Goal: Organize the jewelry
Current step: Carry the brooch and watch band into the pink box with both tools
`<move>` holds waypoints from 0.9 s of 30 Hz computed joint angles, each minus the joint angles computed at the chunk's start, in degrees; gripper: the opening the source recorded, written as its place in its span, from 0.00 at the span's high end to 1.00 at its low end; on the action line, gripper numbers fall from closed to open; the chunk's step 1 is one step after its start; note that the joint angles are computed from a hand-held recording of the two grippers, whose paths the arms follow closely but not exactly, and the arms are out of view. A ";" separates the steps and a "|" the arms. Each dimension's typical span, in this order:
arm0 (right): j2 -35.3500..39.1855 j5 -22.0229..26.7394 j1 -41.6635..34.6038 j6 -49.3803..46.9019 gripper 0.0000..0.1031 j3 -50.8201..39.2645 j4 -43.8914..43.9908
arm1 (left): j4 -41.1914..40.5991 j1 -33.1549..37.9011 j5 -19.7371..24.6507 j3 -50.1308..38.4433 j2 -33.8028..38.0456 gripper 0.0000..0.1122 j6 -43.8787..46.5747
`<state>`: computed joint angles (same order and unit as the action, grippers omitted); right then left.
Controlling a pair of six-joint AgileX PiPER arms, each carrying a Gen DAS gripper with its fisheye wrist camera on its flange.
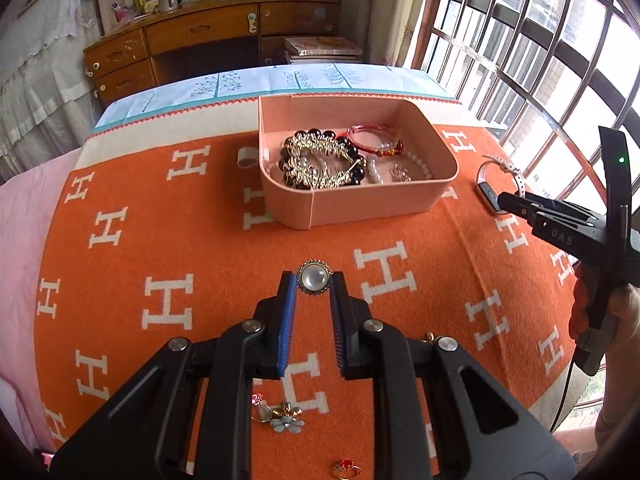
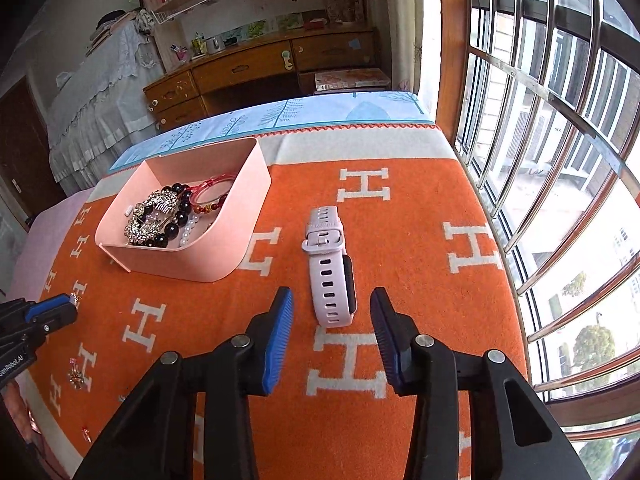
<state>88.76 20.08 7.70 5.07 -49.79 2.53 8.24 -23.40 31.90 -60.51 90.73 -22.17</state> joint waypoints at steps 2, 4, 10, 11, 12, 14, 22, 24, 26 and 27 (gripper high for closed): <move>2.20 0.39 0.68 3.98 0.71 -1.71 -3.83 | 0.13 -0.01 1.14 -1.97 0.32 0.87 0.37; 4.12 1.48 1.59 8.13 0.83 -3.40 -7.87 | 0.02 0.20 2.45 -4.03 0.58 0.87 1.02; 3.30 4.64 6.08 23.72 0.86 -5.60 -24.25 | 1.48 0.03 6.86 -10.72 1.72 0.87 1.74; 2.67 5.69 6.79 24.47 0.86 -6.38 -25.18 | 1.66 0.03 7.78 -12.09 1.97 0.87 1.98; 1.72 6.69 7.47 24.78 0.86 -7.10 -25.71 | 1.60 0.15 8.67 -13.48 2.26 0.87 2.38; -0.32 8.91 8.86 24.92 0.86 -8.79 -26.50 | 1.37 0.39 10.61 -16.64 3.06 0.87 3.05; 0.32 17.18 13.08 14.98 0.86 -23.51 -16.82 | -2.11 2.60 18.85 -32.12 11.31 0.87 6.12; 2.71 19.04 13.91 13.13 0.86 -27.86 -14.35 | -2.22 2.54 19.80 -34.52 13.39 0.87 6.22; 5.62 20.87 14.89 12.70 0.86 -31.94 -13.34 | -2.18 2.24 20.29 -36.14 15.35 0.87 6.06; 7.40 21.83 15.22 12.42 0.86 -34.12 -12.80 | -2.34 2.17 20.31 -36.54 16.21 0.87 5.98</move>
<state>96.16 41.91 22.92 17.48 -83.92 -10.27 5.90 -21.23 52.21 -97.04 106.93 -16.19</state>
